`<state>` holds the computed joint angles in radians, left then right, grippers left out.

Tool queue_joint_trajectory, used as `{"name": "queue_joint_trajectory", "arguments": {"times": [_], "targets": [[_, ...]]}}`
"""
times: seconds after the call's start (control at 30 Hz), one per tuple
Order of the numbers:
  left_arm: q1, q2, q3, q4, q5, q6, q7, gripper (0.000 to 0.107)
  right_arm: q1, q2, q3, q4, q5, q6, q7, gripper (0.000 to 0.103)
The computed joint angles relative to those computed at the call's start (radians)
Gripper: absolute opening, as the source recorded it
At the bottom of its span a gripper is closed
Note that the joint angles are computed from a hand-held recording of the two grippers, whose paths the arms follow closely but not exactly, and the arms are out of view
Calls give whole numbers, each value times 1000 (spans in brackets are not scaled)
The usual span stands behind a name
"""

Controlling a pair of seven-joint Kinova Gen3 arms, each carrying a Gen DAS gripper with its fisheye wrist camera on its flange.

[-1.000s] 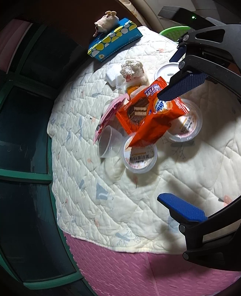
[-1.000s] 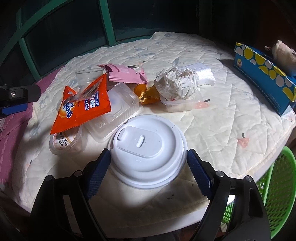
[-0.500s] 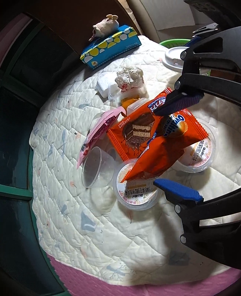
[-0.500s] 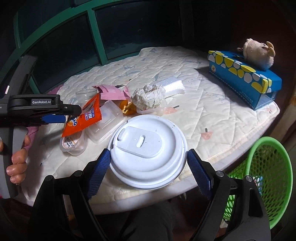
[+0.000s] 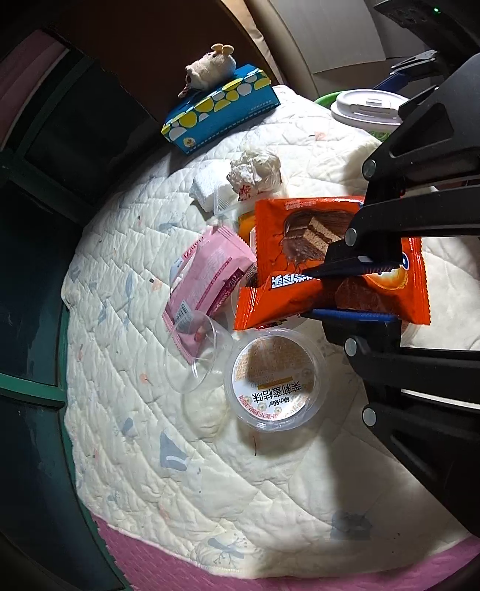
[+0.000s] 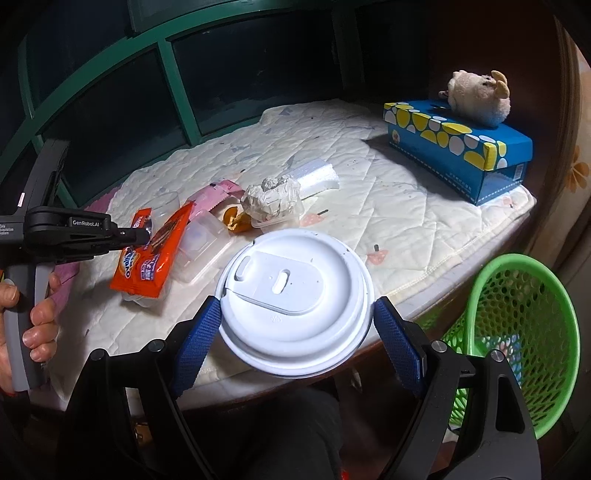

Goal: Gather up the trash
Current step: 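Carry the lid and wrapper to the green wastebasket and open both grippers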

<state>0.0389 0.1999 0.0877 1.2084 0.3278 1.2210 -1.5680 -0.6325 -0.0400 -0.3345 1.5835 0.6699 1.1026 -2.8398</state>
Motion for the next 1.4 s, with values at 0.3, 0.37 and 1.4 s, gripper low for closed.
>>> {"name": "queue_joint_trajectory", "arguments": {"times": [0.3, 0.37, 1.4], "targets": [[9, -72, 18, -6, 84, 17, -82, 9, 30, -84, -46, 60, 27, 73, -92, 83], [36, -63, 33, -34, 89, 25, -90, 9, 49, -114, -61, 80, 26, 105, -114, 83], [630, 394, 124, -513, -110, 187, 65, 63, 476, -524, -114, 329, -214, 259, -46, 83]]}}
